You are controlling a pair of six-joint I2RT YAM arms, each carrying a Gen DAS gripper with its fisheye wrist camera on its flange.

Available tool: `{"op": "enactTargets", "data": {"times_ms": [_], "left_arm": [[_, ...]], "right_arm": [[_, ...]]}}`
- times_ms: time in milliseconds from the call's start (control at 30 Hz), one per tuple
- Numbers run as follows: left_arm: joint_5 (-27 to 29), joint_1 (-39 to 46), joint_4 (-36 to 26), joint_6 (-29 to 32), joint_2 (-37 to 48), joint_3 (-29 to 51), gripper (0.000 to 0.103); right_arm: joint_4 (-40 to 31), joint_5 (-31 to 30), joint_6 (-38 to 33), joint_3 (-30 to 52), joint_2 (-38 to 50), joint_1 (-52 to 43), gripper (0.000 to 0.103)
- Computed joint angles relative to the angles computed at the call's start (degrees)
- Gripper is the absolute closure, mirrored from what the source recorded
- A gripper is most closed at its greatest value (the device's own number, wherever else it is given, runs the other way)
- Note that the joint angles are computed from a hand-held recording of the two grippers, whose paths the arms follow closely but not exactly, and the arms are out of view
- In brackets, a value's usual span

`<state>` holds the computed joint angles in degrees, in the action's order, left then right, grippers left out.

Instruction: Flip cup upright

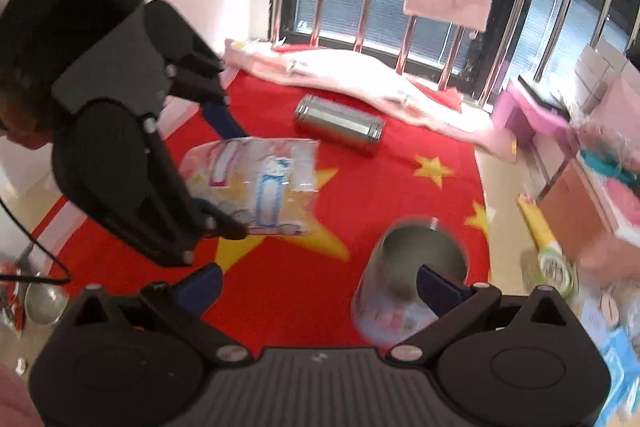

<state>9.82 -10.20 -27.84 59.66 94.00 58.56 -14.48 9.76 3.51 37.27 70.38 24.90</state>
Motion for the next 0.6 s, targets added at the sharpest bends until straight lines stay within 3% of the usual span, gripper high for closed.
{"op": "enactTargets", "data": {"times_ms": [300,600], "left_arm": [[-2.4,0.8,17.2,0.4,-0.7,-19.6,0.035],[-2.5,-0.8,23.6,-3.6,4.8,-20.5,0.035]], "right_arm": [[-4.2,3.7,8.6,-9.2,-6.5,8.6,0.0],[-5.0,5.0,12.4,-13.1,-10.2,10.1,0.0]]}}
